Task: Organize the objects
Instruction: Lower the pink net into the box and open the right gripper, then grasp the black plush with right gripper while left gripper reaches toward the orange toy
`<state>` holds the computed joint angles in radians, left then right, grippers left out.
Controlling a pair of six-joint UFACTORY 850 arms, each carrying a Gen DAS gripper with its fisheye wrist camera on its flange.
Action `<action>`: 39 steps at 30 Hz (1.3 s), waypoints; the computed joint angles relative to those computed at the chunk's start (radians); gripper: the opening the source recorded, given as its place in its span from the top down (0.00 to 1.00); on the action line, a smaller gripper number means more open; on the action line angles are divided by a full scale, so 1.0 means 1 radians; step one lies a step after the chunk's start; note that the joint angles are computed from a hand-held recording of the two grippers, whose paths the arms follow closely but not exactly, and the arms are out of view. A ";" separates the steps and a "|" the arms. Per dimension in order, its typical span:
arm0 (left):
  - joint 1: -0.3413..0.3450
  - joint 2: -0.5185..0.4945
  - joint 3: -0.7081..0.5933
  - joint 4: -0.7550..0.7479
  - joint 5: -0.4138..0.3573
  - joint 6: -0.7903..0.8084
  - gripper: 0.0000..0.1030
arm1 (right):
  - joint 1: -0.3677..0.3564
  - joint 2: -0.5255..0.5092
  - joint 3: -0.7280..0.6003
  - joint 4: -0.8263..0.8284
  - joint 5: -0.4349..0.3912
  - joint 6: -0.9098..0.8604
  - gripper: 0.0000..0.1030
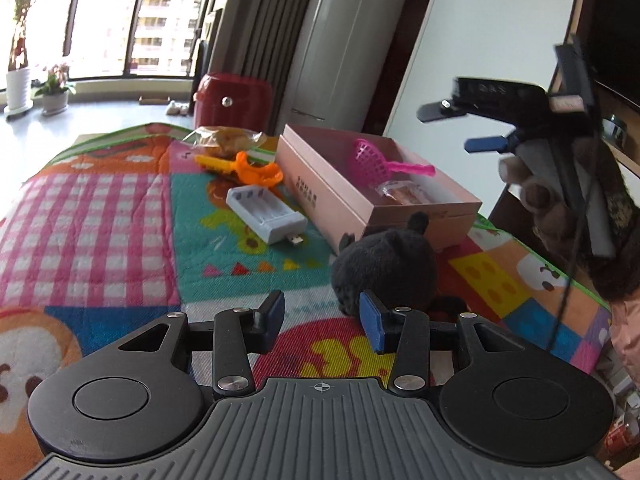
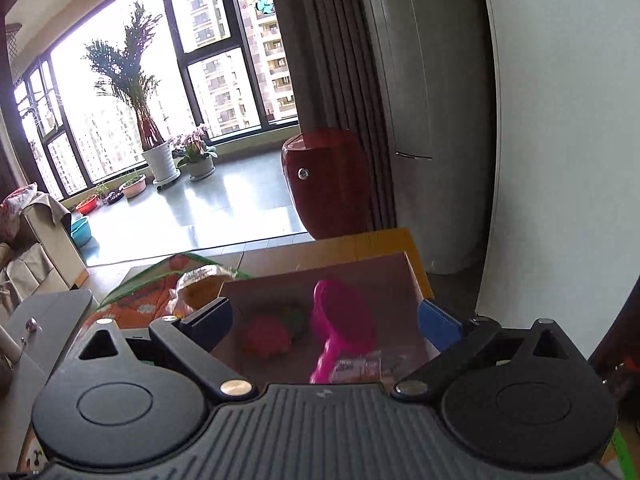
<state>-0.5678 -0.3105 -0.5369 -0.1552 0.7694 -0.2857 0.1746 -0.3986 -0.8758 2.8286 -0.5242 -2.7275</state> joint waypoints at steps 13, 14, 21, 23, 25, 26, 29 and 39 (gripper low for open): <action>0.111 -0.134 -0.236 0.047 -0.137 -0.263 0.56 | 0.052 0.054 0.351 0.189 -0.289 -0.342 0.00; 0.115 -0.149 -0.264 0.036 -0.159 -0.264 0.56 | 0.051 0.041 0.352 0.195 -0.306 -0.322 0.00; 0.100 -0.226 -0.386 -0.114 -0.276 -0.151 0.56 | 0.013 -0.012 0.331 0.121 -0.313 -0.191 0.00; 0.093 -0.236 -0.395 -0.125 -0.279 -0.154 0.56 | 0.002 -0.014 0.329 0.094 -0.310 -0.160 0.00; 0.083 -0.243 -0.402 -0.155 -0.281 -0.123 0.56 | -0.007 -0.013 0.337 0.078 -0.334 -0.143 0.00; 0.080 -0.245 -0.406 -0.161 -0.285 -0.113 0.56 | -0.014 -0.012 0.340 0.064 -0.341 -0.133 0.00; 0.068 -0.257 -0.430 -0.244 -0.324 0.015 0.55 | -0.025 -0.009 0.346 0.038 -0.357 -0.112 0.00; 0.049 -0.229 -0.391 -0.638 -0.253 0.534 0.52 | -0.048 -0.012 0.334 -0.012 -0.351 -0.061 0.00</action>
